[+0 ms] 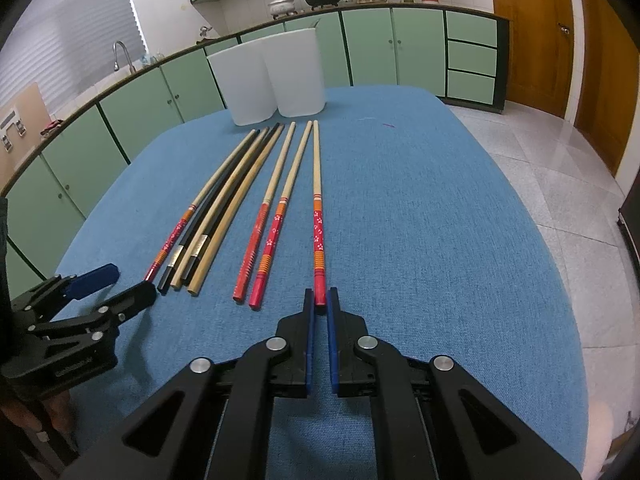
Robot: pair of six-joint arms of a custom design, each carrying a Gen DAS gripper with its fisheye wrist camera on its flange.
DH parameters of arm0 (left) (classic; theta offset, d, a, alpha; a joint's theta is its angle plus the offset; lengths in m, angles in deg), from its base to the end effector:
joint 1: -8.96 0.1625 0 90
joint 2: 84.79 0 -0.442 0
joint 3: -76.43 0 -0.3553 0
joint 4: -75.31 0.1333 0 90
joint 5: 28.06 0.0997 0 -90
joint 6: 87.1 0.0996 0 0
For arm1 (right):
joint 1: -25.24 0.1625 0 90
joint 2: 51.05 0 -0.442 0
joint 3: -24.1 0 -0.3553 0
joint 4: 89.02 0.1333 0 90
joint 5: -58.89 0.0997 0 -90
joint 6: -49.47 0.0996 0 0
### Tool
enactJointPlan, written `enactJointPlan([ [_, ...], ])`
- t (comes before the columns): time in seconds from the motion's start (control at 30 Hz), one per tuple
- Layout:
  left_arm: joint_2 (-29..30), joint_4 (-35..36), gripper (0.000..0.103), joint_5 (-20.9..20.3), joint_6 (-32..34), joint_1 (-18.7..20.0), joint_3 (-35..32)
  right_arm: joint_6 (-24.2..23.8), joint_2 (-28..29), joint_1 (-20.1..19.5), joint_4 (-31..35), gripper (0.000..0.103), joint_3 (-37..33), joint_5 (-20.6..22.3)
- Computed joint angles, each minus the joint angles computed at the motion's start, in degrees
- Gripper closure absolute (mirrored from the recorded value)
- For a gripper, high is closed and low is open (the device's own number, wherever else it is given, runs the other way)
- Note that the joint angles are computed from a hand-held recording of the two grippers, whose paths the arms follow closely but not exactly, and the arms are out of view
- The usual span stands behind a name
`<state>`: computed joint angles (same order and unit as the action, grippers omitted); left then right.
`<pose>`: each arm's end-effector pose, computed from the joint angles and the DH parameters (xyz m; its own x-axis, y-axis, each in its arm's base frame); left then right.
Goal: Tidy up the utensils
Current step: 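Grasp another red chopstick with the left tool while the right tool lifts its chopstick, then insert the chopsticks into the white holder and open both tools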
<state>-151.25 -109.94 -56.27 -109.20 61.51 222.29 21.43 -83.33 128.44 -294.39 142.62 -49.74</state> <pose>-0.0377 -0.4128 0.2004 -0.7034 -0.1980 -0.6827 0.3457 0.7438 -0.5720 0.2198 -0.4928 0.0101 -0.7518 -0.4571 0.4751 -0.6264 0.7201 -0.2985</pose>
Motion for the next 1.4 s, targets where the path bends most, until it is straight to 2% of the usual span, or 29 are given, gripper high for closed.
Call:
enactJointPlan([
  [0.1,0.51,-1.39,0.050,-0.32,0.65,0.27,-0.34,0.15,0.15,-0.15,-0.27,0.097,-0.10,0.33],
  [0.2,0.99,-2.84,0.063,-0.95,1.64,0.32,-0.38,0.24,0.35,-0.38,-0.67,0.097,-0.18,0.85],
  [0.27,1.15,-3.48,0.067,-1.46,2.56,0.34,-0.39,0.29,0.49,-0.40,-0.78,0.097,-0.32,0.95],
  [0.37,1.55,-3.50,0.067,-1.15,2.41,0.28,-0.43,0.37,0.77,-0.38,-1.02,0.097,-0.51,0.95],
  [0.43,1.73,-3.19,0.071,-0.90,2.13,0.22,-0.56,0.32,1.04,-0.23,-1.14,0.097,-0.79,0.66],
  [0.47,1.94,-2.77,0.080,-0.69,2.03,0.09,-0.76,0.22,1.17,-0.12,-1.20,0.097,-0.94,0.47],
  [0.5,2.10,-2.83,0.094,-1.11,2.46,0.09,-0.93,0.08,1.32,0.03,-1.38,0.097,-1.03,0.19],
  [0.53,2.21,-2.81,0.097,-1.42,2.77,0.06,-1.01,0.02,1.41,0.11,-1.48,0.097,-1.07,0.07],
  [0.73,0.89,-1.85,0.098,-1.33,1.61,-0.18,-0.80,0.95,0.53,-0.04,-1.21,0.097,-0.69,0.74],
  [0.87,-1.81,-2.44,0.098,3.33,2.93,-3.79,0.61,-2.61,-1.24,1.90,-4.77,0.097,0.37,-0.51],
  [1.0,-5.19,-1.58,0.098,6.78,5.24,-7.79,0.73,-3.98,-3.74,3.39,-4.65,0.097,0.57,-0.30],
  [1.1,-6.58,-4.02,0.098,9.38,9.41,-10.76,0.07,-4.11,-5.65,4.36,-4.13,0.097,0.21,0.35],
  [1.2,-6.65,-7.61,0.098,10.12,13.86,-12.03,-1.19,-3.02,-7.93,4.93,-1.83,0.097,-0.79,2.33],
  [1.4,-7.31,-11.40,0.098,7.99,21.64,-11.41,-6.89,-0.25,-10.76,5.85,3.70,0.097,-4.75,4.94],
])
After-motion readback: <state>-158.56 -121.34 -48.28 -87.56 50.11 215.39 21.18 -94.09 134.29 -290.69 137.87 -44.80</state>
